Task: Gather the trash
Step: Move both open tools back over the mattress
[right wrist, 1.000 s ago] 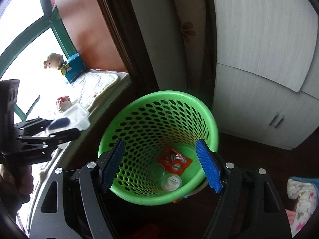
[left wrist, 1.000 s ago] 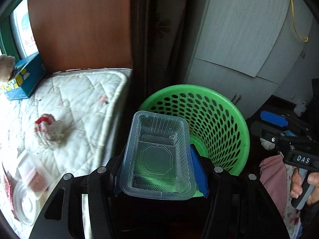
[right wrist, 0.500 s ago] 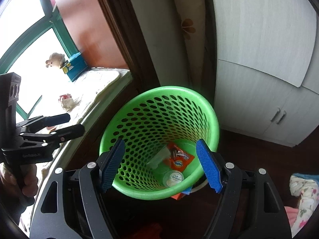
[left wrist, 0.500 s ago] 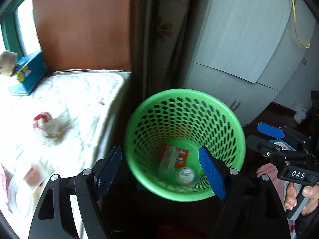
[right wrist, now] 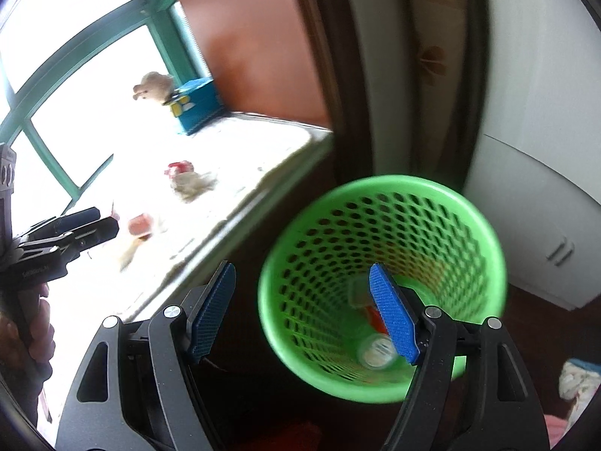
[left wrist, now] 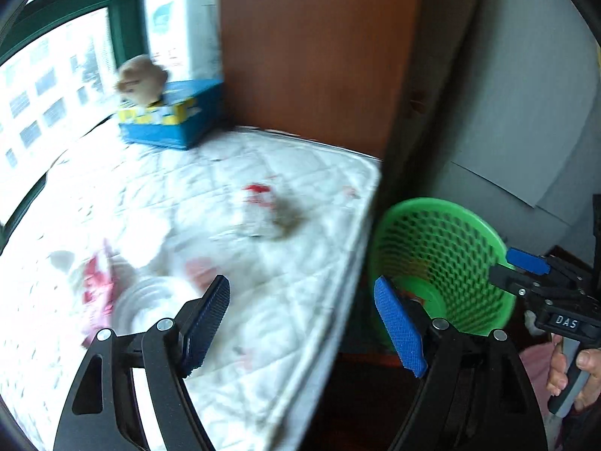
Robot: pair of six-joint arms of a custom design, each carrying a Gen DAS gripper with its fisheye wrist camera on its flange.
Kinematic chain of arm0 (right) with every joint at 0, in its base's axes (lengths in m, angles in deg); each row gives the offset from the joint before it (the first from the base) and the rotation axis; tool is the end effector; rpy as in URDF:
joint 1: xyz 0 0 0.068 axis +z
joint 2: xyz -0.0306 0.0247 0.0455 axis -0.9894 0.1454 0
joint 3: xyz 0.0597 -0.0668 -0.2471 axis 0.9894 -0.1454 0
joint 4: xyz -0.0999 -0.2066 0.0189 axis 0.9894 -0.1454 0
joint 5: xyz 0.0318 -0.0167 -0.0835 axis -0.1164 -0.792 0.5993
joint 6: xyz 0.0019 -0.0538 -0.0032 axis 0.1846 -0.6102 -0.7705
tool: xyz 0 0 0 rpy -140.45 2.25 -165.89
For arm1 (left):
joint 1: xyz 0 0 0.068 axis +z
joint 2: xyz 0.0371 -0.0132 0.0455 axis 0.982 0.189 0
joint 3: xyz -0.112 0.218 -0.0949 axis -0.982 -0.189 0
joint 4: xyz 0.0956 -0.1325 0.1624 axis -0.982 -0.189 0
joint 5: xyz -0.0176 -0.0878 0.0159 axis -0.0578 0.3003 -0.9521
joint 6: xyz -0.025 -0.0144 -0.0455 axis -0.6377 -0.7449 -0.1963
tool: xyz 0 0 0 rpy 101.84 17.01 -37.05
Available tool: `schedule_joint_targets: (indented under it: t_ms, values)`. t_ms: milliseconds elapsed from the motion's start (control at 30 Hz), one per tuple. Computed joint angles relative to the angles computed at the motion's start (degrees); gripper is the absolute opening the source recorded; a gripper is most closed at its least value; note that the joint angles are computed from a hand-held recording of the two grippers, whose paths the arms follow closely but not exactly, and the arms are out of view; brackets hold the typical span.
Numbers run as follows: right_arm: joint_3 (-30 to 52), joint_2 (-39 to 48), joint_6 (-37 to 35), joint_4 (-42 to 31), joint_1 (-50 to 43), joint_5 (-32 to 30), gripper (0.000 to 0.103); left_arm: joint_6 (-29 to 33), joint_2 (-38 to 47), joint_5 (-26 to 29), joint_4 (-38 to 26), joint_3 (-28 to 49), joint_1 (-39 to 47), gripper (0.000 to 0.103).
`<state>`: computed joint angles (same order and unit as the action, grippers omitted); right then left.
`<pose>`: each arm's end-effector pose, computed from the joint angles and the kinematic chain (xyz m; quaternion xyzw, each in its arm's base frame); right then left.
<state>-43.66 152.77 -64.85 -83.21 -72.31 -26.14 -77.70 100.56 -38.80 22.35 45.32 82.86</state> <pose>0.2336 0.0449 0.2004 -0.0382 0.9247 0.1412 0.3515 0.2567 0.0100 0.2487 0.0741 0.9349 -0.0554 0.3427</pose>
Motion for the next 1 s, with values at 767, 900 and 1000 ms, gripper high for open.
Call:
schedule_joint_targets:
  t_ms: [767,900,1000]
  values:
    - [28.3,26.7,2.6,-3.1,16.2,3.7,0.074,7.5,27.5,8.2,-8.8,23.7,31.9,0.076]
    - [33.5,31.0,1.6,-5.0,17.0,4.0,0.074,6.5,32.1,8.7,-11.7,28.8,31.3,0.083]
    - [37.4,34.0,1.3,-6.4,17.4,4.0,0.074,5.7,35.3,7.1,-12.7,32.1,30.4,0.085]
